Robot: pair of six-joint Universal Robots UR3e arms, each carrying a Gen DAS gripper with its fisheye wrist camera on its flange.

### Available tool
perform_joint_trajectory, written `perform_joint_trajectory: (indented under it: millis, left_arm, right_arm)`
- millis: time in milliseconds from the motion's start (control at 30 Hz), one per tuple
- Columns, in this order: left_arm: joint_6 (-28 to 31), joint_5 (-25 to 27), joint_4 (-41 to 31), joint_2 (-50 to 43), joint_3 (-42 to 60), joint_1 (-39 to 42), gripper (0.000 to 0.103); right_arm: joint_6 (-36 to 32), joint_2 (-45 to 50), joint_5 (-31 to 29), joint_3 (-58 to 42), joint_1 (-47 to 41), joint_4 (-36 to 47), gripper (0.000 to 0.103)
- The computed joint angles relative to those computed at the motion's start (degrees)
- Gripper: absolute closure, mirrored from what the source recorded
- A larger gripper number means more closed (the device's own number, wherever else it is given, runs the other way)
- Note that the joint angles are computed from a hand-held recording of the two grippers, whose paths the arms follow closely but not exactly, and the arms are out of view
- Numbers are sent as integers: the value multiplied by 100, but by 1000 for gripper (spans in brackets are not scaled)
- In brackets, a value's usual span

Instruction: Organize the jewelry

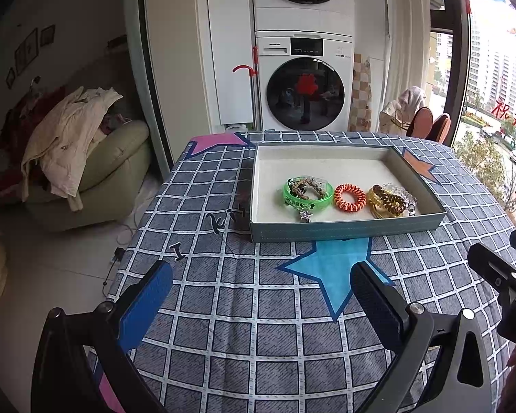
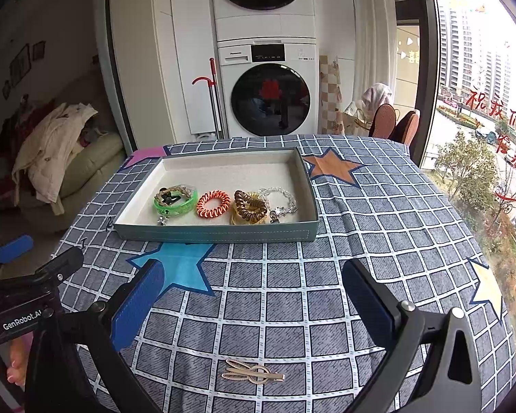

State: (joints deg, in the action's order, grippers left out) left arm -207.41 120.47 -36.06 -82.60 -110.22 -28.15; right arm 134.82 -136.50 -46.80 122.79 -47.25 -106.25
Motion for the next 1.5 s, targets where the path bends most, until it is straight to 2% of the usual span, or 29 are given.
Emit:
perform_joint_trajectory:
  millis: [1500]
  left_arm:
    - [57,-50,-60,125,-59,92,0]
  right_arm:
    - [16,55,-18,-11,24,-76,0]
